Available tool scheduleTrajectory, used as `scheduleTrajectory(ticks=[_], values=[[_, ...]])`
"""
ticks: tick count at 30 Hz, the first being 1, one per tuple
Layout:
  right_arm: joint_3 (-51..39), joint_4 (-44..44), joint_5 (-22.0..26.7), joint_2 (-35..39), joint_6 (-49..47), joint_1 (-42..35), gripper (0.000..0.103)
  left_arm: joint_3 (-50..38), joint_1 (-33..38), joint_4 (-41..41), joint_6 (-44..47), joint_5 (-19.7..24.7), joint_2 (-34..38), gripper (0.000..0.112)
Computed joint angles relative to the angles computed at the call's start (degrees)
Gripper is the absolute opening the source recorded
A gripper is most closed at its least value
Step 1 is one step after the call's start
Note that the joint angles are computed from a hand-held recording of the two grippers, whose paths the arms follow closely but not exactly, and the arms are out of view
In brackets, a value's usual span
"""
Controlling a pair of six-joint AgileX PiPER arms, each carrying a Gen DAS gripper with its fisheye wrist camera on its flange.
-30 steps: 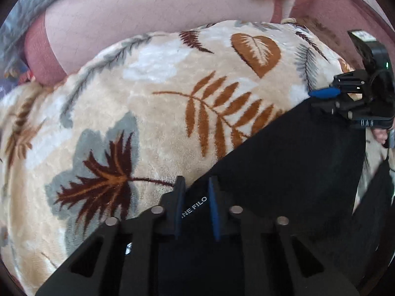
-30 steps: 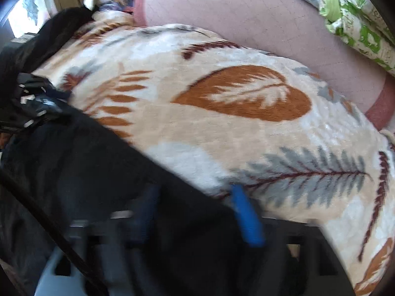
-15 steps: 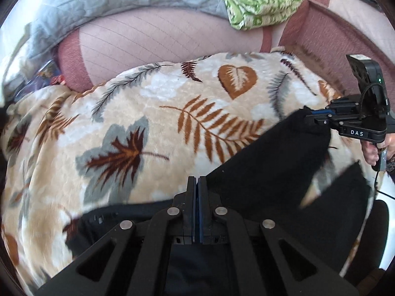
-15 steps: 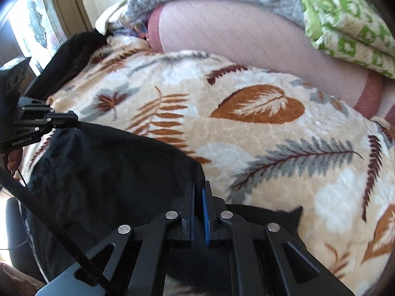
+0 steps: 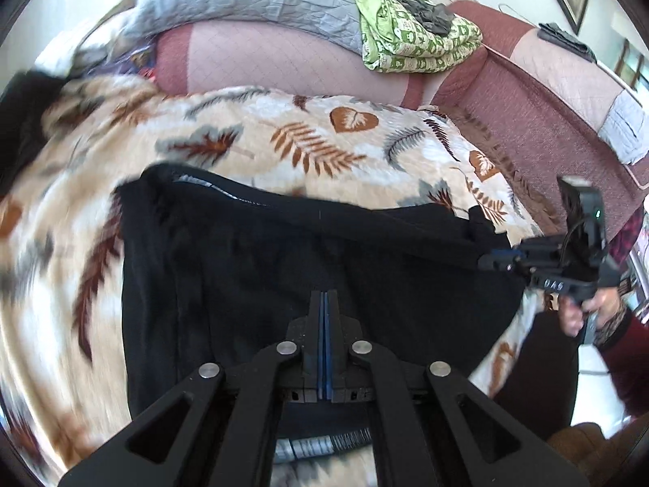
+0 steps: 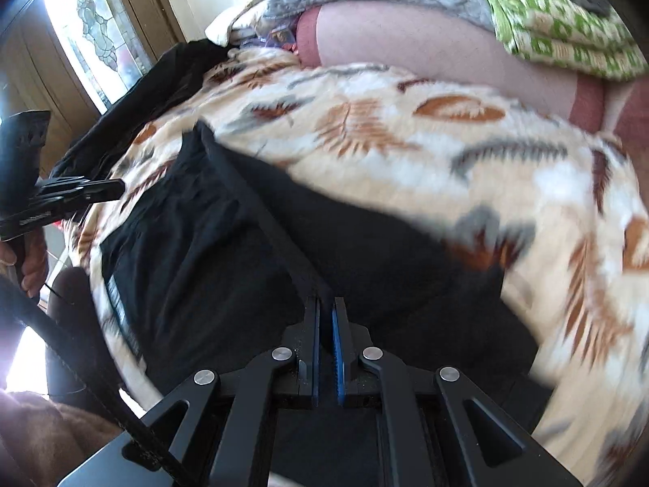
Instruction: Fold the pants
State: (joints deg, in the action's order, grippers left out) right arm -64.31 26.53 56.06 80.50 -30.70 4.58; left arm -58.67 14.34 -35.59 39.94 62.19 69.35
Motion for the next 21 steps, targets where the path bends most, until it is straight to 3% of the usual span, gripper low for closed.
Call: scheduleTrajectory(ticks=[3,4,6,7,8,11,21], values=[[7.4,-0.2,-1.4,-5.6,2.2,0.8,0.006,2.3,2.5,0.2,-1.4,1.9,-2.0,0.001],[9.3,0.1,-1.6,-7.0,2.5,0.6,0.006,1.6,3.4,-0.1,-3.0,2.5,-0.3,0.008],[11.9,1.4,-2.1,-8.9,2.5,-0.3,0.006,0.1,5.0,-2.2,-5.4,3.4,3.9,0.042],[12.7,1.6,-2.3,-9.6,2.8,-0.5,0.006,-0.4,5.6,-3.8,-6.0,3.1,5.4,0.066],[13.0,1.8,-2.5,-10.1,3.2,-0.6,0.006,-0.5,6.6,-6.8,-6.7,2.1,7.4,0.072],[12.9,2.7,-2.9,-11.2,4.2,-1.0,0.006,-3.0,6.1,-10.1,-8.5,1.5,13.1,0.073],[10.6,5.5,-1.0,-12.7,1.5,-4.8,0.006,-15.2,1.2,-4.2,-22.5,-4.3,26.8,0.073]])
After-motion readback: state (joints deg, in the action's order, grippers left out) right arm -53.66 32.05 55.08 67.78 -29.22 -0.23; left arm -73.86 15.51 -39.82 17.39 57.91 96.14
